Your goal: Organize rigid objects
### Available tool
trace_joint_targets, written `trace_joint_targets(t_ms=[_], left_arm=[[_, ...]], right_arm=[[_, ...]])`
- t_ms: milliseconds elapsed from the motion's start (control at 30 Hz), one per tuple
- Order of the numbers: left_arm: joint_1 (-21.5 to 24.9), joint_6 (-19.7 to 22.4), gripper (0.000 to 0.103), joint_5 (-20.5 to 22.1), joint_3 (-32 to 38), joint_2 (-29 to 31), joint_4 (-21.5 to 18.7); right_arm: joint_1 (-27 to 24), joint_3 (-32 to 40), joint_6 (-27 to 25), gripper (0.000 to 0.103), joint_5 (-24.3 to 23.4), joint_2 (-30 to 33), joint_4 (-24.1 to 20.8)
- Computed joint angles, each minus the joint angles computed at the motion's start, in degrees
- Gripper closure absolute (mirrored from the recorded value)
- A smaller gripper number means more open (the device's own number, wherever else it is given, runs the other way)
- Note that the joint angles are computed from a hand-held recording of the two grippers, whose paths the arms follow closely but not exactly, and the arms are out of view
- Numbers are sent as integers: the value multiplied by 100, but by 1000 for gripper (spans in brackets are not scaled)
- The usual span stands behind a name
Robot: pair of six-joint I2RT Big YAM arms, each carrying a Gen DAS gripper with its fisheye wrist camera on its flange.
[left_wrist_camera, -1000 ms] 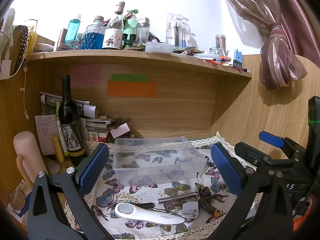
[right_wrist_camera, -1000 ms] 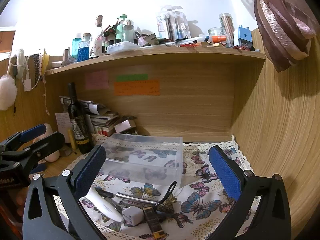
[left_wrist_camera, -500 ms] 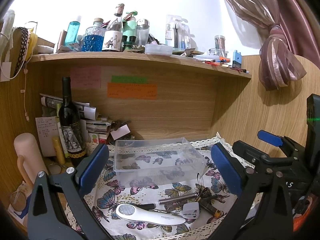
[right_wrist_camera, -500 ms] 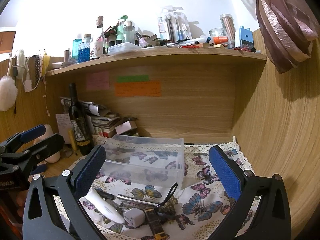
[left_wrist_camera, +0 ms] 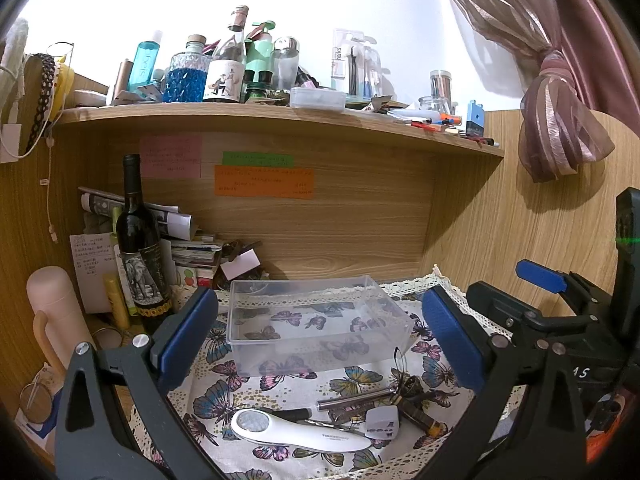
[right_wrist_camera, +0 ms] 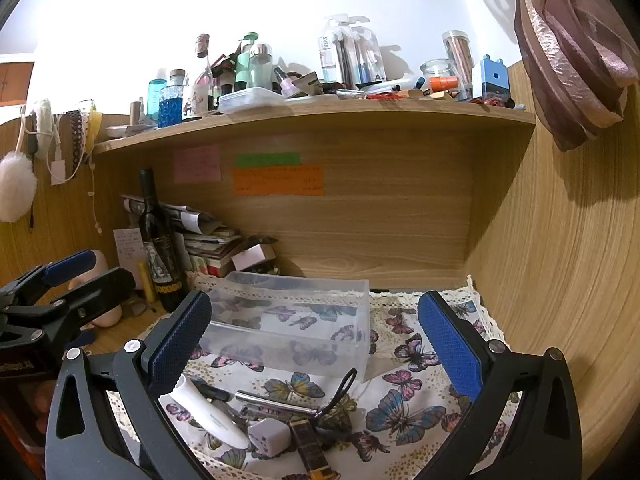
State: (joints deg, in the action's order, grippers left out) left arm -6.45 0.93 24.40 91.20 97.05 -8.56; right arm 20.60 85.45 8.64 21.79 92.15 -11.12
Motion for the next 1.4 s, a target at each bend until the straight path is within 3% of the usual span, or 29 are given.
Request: trace_joint_targets(t_ms=[767, 1100, 1400], left_arm=[[-18, -37, 0, 16, 122, 126, -95], [60, -132, 0, 127, 496, 418, -656], [67, 66, 0, -144, 812, 837, -1430]], right_arm=[[16, 64, -13, 0, 17, 27, -8], [-32, 124, -78, 0, -58, 203, 21], [-193, 368, 222, 0, -166, 568, -690]])
